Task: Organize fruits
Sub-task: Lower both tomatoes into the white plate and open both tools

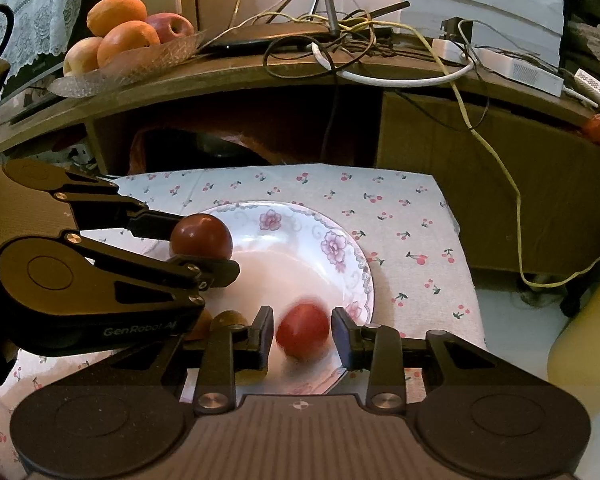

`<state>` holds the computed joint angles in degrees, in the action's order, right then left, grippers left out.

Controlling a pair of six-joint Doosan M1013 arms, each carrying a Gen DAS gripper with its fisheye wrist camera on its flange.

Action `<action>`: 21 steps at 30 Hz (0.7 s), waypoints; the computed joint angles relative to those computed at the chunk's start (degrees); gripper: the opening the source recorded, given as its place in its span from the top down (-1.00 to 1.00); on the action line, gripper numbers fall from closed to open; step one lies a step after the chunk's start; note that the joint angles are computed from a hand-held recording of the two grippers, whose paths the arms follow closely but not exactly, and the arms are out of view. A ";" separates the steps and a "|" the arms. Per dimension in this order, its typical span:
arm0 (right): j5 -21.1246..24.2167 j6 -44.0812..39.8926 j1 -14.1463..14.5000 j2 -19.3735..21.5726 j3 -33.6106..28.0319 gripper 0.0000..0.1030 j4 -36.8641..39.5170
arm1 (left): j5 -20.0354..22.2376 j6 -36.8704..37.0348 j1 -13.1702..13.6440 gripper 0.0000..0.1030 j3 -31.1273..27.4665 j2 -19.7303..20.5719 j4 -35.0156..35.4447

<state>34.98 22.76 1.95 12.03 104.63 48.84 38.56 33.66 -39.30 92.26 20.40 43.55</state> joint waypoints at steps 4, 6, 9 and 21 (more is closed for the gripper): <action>0.28 -0.57 -0.20 -0.09 0.08 0.29 0.99 | 0.32 -0.36 -0.04 0.11 -0.01 -0.08 0.42; 0.38 -0.55 -0.26 -0.05 0.01 0.27 1.06 | 0.33 -0.36 -0.04 0.11 0.01 -0.10 0.44; 0.05 -0.59 -0.27 -0.12 0.09 0.23 1.06 | 0.23 -0.40 -0.02 0.10 -0.07 -0.16 0.41; -0.65 -1.08 -1.01 -0.58 0.38 0.21 1.98 | 0.58 -0.94 -0.57 0.02 -0.56 -0.56 1.02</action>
<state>34.33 21.68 0.94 11.45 105.02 50.82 39.13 32.72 -39.87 91.70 19.84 44.57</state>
